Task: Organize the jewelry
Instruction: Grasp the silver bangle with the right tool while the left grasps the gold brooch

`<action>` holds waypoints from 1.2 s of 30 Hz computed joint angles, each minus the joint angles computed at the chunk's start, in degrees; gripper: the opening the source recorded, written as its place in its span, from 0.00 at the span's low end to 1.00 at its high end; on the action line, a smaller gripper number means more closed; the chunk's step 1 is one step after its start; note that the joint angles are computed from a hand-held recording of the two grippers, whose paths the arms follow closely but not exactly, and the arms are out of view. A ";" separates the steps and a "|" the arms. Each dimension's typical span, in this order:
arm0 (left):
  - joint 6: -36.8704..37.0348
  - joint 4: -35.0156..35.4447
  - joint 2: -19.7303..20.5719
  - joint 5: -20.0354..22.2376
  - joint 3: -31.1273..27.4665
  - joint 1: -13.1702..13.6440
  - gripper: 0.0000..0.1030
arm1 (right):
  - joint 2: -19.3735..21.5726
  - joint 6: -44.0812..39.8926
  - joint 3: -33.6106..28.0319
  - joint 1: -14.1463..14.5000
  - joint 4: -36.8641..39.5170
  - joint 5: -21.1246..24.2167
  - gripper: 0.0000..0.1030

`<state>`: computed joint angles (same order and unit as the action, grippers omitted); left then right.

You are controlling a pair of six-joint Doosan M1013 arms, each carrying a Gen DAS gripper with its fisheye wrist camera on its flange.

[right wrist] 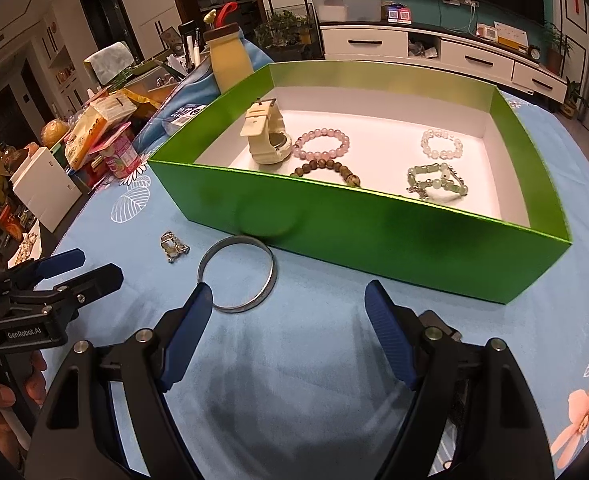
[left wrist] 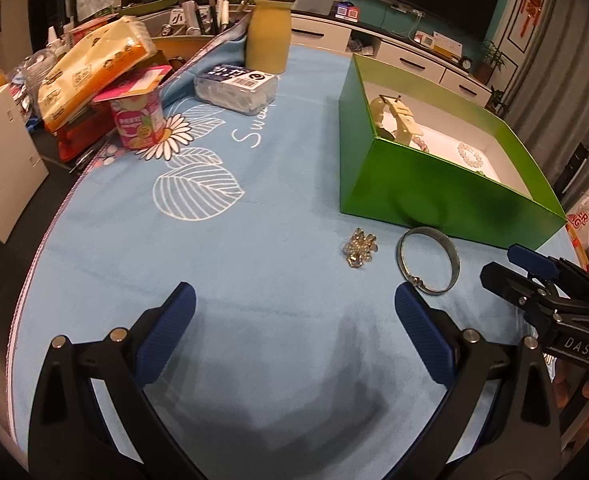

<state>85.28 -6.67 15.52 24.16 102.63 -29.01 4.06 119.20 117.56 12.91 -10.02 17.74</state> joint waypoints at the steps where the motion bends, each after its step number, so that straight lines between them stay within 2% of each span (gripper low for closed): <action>1: 0.67 -0.48 0.14 -0.07 -0.09 -0.01 0.98 | 0.19 -0.43 -0.10 0.01 0.33 -0.08 0.76; 4: 2.64 -1.63 0.50 -0.33 -0.36 -0.14 0.98 | 0.78 -0.93 -0.44 0.16 0.24 -0.44 0.76; 6: 3.77 -2.09 0.78 -0.47 -0.64 -0.33 0.98 | 1.16 1.65 -0.61 0.54 -3.11 -0.38 0.71; 11: 6.40 -4.06 1.55 -1.12 -1.29 -0.61 0.98 | 2.40 1.17 -1.41 0.63 -3.68 0.28 0.51; 20: 7.34 -4.58 2.64 -1.46 -2.23 -0.92 0.97 | 4.06 6.32 -2.59 1.24 -10.28 1.59 0.31; 22: 7.36 -4.42 2.90 -1.39 -2.51 -1.06 0.97 | 4.29 8.32 -2.82 1.64 -13.31 2.11 0.23; 23: 7.72 -4.69 3.05 -1.27 -2.67 -1.13 0.95 | 4.36 8.32 -2.88 1.85 -14.14 2.20 0.14; 25: 7.92 -4.77 3.35 -1.20 -2.96 -1.21 0.94 | 4.46 8.58 -2.95 2.30 -15.83 2.23 0.05; 28: 9.17 -6.14 3.63 -1.05 -3.13 -1.31 0.88 | 4.42 12.05 -2.82 2.94 -20.43 2.95 0.03; 31: 9.69 -6.63 3.91 -0.87 -3.36 -1.35 0.78 | 3.67 10.47 -2.08 2.19 -17.95 2.35 0.03; 33: 11.40 -9.13 4.16 -0.41 -3.57 -1.11 0.67 | 2.99 9.93 -1.52 1.67 -16.58 1.87 0.03; 36: 10.79 -8.56 4.22 -1.11 -3.50 -1.27 0.62 | 1.91 9.27 -0.62 1.14 -15.42 1.18 0.03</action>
<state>96.07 -15.23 19.74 23.05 99.13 -30.28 5.96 128.47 116.94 14.05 -25.44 18.92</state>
